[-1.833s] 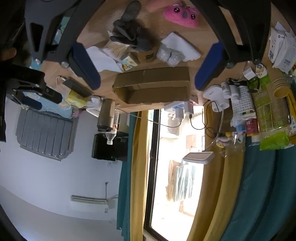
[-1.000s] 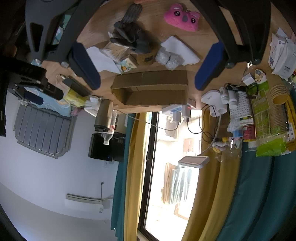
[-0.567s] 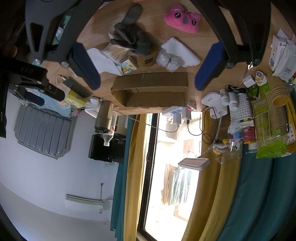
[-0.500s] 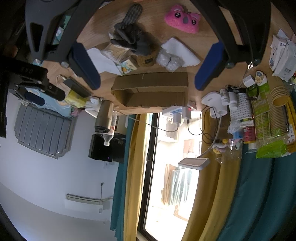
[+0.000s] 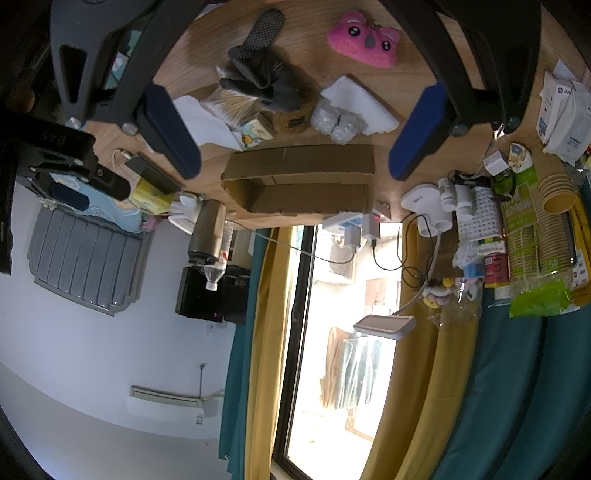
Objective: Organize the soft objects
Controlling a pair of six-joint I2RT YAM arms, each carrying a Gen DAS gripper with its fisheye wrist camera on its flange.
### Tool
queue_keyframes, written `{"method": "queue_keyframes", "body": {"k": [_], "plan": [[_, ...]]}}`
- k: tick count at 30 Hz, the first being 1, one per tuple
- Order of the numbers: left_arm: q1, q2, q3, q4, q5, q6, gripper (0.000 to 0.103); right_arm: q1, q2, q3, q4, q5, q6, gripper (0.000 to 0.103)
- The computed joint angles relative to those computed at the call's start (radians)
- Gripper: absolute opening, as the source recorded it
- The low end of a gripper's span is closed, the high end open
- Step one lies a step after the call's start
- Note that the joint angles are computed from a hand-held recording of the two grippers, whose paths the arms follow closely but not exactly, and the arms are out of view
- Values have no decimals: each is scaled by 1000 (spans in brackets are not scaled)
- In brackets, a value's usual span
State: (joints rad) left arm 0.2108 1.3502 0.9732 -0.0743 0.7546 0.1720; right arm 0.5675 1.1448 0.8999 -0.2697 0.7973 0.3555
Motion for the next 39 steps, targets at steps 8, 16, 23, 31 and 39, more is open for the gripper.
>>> {"method": "queue_keyframes", "body": {"k": [8, 16, 23, 31, 39], "plan": [[1, 1, 1, -3, 1, 1, 103, 0, 3, 2, 2, -11, -4, 103], [5, 1, -3, -6, -4, 0, 103, -2, 2, -2, 9, -15, -5, 103], [7, 2, -2, -6, -2, 1, 103, -1, 4, -1, 9, -14, -5, 103], [1, 1, 2, -15, -9, 2, 103, -3, 6, -2, 10, -16, -5, 103], [-9, 3, 4, -21, -20, 1, 103, -4, 5, -2, 10, -18, -4, 103]]}}
